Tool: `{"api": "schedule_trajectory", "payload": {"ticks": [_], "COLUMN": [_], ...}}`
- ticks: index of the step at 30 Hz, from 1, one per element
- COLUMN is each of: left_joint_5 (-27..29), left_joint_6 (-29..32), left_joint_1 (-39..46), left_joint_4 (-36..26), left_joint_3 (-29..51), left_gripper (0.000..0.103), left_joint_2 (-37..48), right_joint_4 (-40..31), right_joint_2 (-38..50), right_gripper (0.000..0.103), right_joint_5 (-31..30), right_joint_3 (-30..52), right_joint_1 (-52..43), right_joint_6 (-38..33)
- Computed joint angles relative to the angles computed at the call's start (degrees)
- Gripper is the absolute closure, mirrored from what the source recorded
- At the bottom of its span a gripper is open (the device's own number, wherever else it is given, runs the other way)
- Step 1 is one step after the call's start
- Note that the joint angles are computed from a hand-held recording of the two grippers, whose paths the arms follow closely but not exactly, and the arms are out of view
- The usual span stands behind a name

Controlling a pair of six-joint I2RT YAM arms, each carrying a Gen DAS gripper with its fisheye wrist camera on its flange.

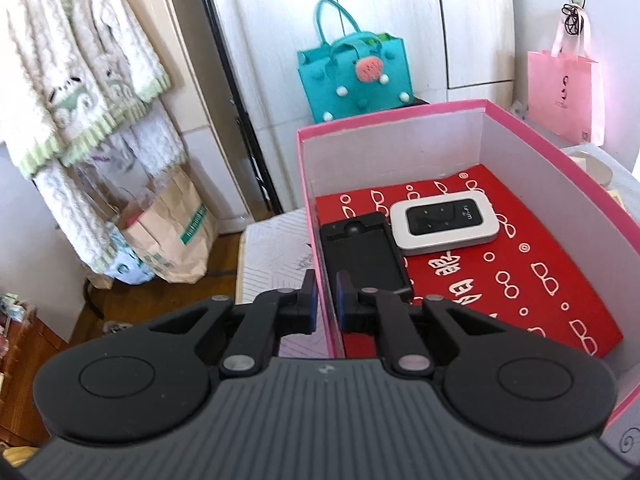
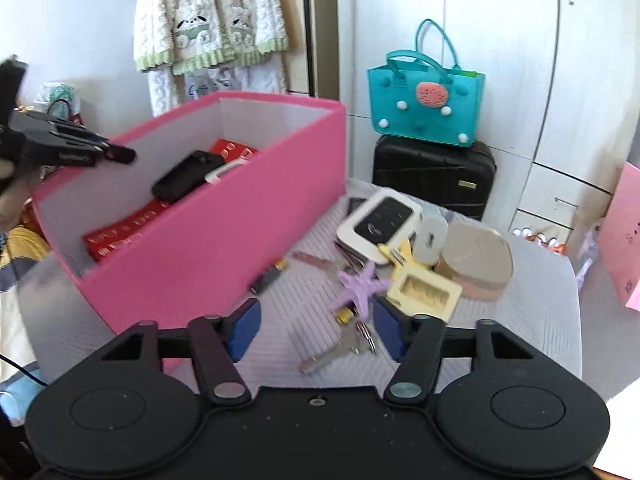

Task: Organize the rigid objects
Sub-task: 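Grasp the metal keys on the table with the right tool, then carry the keys into the pink box and open the right tool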

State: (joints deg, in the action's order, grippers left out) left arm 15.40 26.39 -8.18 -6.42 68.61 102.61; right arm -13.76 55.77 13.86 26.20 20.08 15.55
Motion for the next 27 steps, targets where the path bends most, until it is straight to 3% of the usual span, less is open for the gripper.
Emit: {"api": "schedule_trajectory", "payload": {"ticks": [7,9,10,11,20,27], "left_joint_5": [1.86,1.14,0.82,0.74,3.32,3.6], "left_joint_6": [-3.45,-3.93,-4.1,-4.15,-4.46,-4.17], "left_joint_1": [1.03,0.58,0.37,0.27,1.65,1.73], "left_joint_4": [0.53,-0.06,-0.45,-0.86,-2.36,-1.53], "left_joint_3": [-0.5,0.7,1.12,1.54,2.02,1.48], "left_gripper": [0.097,0.097,0.097,0.097,0.097,0.097], "left_joint_2": [-0.71,0.36,0.77,1.15,1.76,1.65], "right_joint_4": [7.89,10.6,12.95,13.31,5.31,-1.93], "right_joint_2": [6.19,9.46,9.8,9.69,-1.13,-4.58], "right_gripper": [0.057,0.079,0.095,0.099,0.099,0.099], "right_joint_5": [1.91,-0.46,-1.93,-3.3,-6.45,-6.47], "right_joint_3": [-3.17,-3.35,-4.48,-4.56,-3.0,4.32], "right_joint_1": [-4.39,-6.48,-7.22,-8.02,-8.94,-7.12], "right_joint_6": [-0.35,-1.12,-1.03,-0.71,4.88,4.18]}}
